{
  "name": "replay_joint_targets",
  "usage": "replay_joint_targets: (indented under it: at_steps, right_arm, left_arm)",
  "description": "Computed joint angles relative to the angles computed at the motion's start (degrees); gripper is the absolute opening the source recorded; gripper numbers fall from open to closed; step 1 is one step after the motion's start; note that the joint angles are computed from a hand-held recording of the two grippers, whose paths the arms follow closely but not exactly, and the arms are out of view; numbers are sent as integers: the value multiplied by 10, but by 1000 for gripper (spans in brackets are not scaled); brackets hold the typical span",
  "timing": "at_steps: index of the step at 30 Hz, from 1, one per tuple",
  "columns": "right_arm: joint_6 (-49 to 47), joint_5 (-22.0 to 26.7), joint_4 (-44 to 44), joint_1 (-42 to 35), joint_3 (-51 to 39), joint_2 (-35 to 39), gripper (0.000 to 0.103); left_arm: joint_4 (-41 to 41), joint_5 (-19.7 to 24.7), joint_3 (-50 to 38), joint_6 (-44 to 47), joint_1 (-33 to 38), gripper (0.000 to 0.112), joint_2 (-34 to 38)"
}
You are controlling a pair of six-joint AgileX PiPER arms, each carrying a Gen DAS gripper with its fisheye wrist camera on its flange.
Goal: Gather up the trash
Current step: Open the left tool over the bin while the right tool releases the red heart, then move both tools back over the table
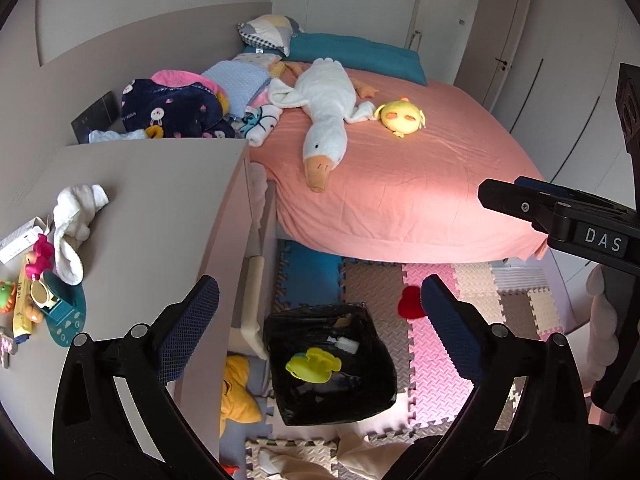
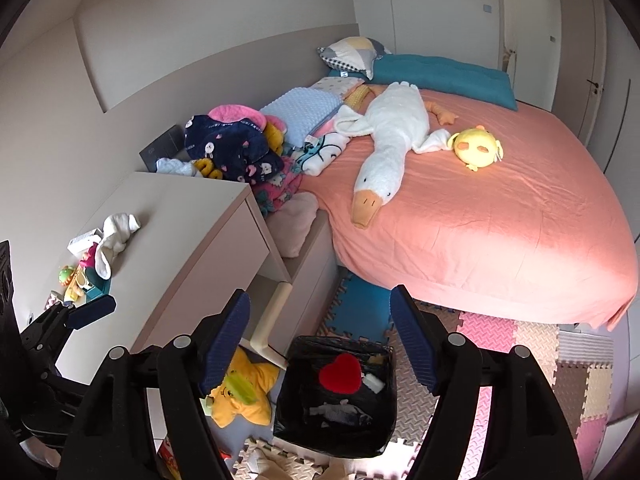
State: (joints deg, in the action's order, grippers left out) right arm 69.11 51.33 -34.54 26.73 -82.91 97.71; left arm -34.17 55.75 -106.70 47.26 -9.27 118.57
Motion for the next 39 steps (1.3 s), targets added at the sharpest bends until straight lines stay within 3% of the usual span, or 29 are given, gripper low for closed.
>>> replay_joint_targets:
  at_steps: [20,29,39]
  right_arm:
    - [-30,9,16,6,-55,44,73]
    - [-76,25,44,21,-152,112,73]
    - [-146,66,88,37,-322,219,73]
  left_arm:
    - [17,-13,-1,-39,20,98,5]
    - [28,-1,-38,-53,60,98,28]
    - [41,15,-85,-65,111,98,56]
